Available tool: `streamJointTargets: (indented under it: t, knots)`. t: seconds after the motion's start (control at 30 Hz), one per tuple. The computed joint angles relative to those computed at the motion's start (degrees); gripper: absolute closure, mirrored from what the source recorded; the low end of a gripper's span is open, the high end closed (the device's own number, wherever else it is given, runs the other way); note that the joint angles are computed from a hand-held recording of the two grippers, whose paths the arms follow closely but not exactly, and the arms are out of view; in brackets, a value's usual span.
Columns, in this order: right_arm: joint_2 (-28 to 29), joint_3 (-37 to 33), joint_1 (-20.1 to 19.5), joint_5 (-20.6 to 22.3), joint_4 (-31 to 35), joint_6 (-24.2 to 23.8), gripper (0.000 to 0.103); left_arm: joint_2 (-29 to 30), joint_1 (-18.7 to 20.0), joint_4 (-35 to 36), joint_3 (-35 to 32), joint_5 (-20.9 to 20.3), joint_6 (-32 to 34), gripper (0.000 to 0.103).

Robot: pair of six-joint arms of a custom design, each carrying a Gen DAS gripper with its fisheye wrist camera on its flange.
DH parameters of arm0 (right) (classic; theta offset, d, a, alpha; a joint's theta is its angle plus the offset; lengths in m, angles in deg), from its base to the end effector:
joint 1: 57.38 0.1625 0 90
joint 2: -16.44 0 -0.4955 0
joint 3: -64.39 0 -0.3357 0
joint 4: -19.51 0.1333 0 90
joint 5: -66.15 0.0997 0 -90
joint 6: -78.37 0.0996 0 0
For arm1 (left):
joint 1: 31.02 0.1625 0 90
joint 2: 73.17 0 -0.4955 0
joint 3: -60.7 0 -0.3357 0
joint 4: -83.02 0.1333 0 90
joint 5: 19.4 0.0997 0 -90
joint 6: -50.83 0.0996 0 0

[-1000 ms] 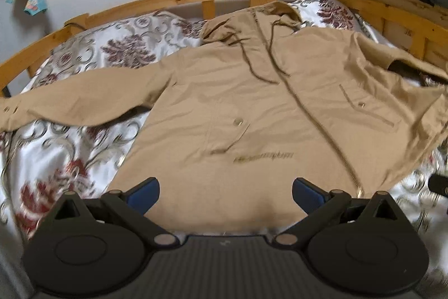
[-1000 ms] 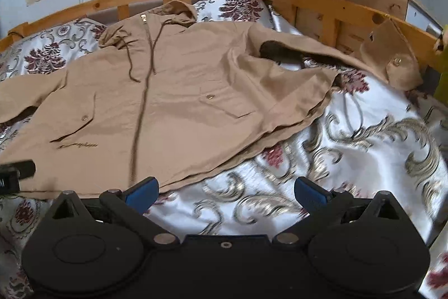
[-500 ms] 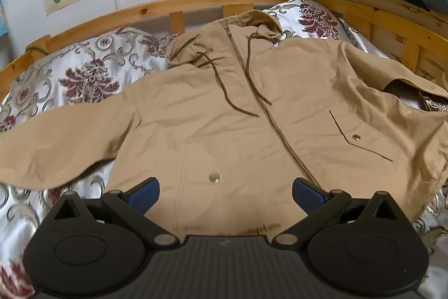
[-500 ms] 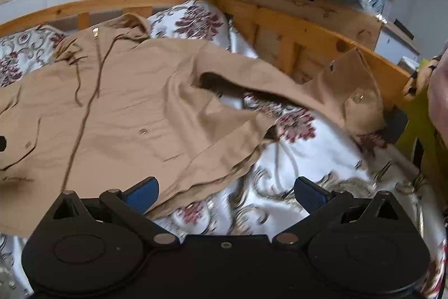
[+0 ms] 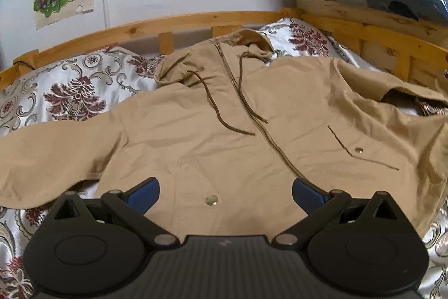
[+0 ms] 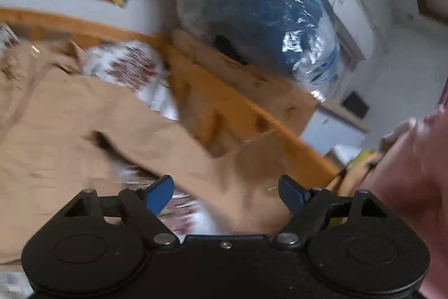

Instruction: Fold large clothes

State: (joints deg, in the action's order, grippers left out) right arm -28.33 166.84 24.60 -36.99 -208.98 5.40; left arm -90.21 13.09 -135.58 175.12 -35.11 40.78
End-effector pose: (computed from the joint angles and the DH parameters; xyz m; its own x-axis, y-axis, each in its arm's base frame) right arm 0.0199 -0.6521 0.3107 -0.2946 -0.0463 0.9545 -0.8855 0.3887 -0.2544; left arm -0.2209 -0.5334 0.0034 -0.6455 -0.2544 -0.7202 0.5092 0.5594 -0.6540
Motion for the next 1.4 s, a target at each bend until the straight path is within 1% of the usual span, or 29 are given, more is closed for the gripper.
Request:
streamJointTargets:
  t: [0.07, 0.13, 0.2, 0.3, 0.37, 0.43, 0.47, 0.5, 0.53, 0.57, 0.7, 0.8, 0.87, 0.97, 1.1, 1.17, 1.27, 1.33, 1.4]
  knots:
    - [2.19, -6.09, 0.57, -2.9, 2.34, -1.39, 0.027, 0.32, 0.19, -0.16, 0.11, -0.66, 0.13, 0.0]
    - [4.66, -12.4, 0.9, -4.68, 4.52, -3.3, 0.042, 0.77, 0.36, -1.13, 0.06, -0.98, 1.25, 0.0]
    - [7.22, -17.81, 1.07, -6.53, 5.42, -5.61, 0.048, 0.92, 0.5, -1.6, 0.08, -0.78, 1.77, 0.0]
    - [10.69, -25.01, 0.8, -6.87, 4.55, -9.92, 0.049, 0.11, 0.64, 3.25, 0.48, 0.86, -2.96, 0.0]
    - [12.31, -27.57, 0.41, -6.35, 3.19, -12.67, 0.05, -0.14, 0.92, 4.16, 0.49, 1.88, -3.77, 0.0]
    - [13.14, -29.47, 0.22, -6.06, 4.0, -13.81, 0.069, -0.4, 1.25, 3.92, 0.38, 2.23, -3.82, 0.0]
    - [13.74, -30.32, 0.22, -6.39, 3.65, -15.03, 0.074, -0.64, 1.42, 3.88, 0.39, 2.21, -4.06, 0.0]
    - [14.1, -30.83, 0.22, -6.4, 3.71, -15.91, 0.086, -1.08, 1.6, 4.52, 0.47, 2.22, -4.83, 0.0]
    - [14.25, -31.19, 0.22, -6.31, 4.12, -16.42, 0.101, -1.55, 1.74, 5.32, 0.56, 2.31, -5.61, 0.0]
    - [14.18, -31.22, 0.39, -6.3, 4.37, -16.61, 0.103, -1.94, 1.78, 5.76, 0.67, 2.53, -6.01, 0.0]
    - [11.09, -26.56, 2.33, -5.3, 5.11, -14.28, 0.103, -3.73, 1.61, 6.66, 0.95, 3.51, -5.79, 0.0]
    - [8.04, -23.02, 5.66, -5.05, 8.22, -10.1, 0.103, -4.7, 1.18, 3.99, 1.32, 3.44, -3.82, 0.0]
    - [6.02, -20.93, 8.69, -5.1, 11.63, -6.67, 0.103, -5.62, 0.82, 3.09, 2.26, 2.37, -4.38, 0.0]
    - [3.62, -19.3, 13.66, -4.74, 20.19, 0.75, 0.103, -6.55, 0.22, -1.22, 3.82, -0.28, -2.7, 0.0]
    - [2.52, -18.81, 19.8, -2.57, 33.14, 6.97, 0.103, -6.61, -0.64, -9.15, 4.99, -2.74, 2.68, 0.0]
    - [2.9, -19.25, 22.32, -0.86, 39.69, 8.88, 0.103, -6.38, -1.01, -13.24, 5.34, -3.9, 5.37, 0.0]
    - [4.39, -20.32, 25.56, 0.73, 47.84, 9.92, 0.103, -5.97, -1.1, -19.94, 5.43, -6.47, 10.17, 0.0]
    - [5.99, -21.29, 27.14, 1.19, 52.53, 9.71, 0.103, -5.81, -0.83, -22.71, 5.3, -7.85, 12.24, 0.0]
    - [7.71, -22.99, 27.99, 2.05, 58.57, 10.59, 0.103, -5.41, -0.43, -24.56, 5.11, -8.51, 13.53, 0.0]
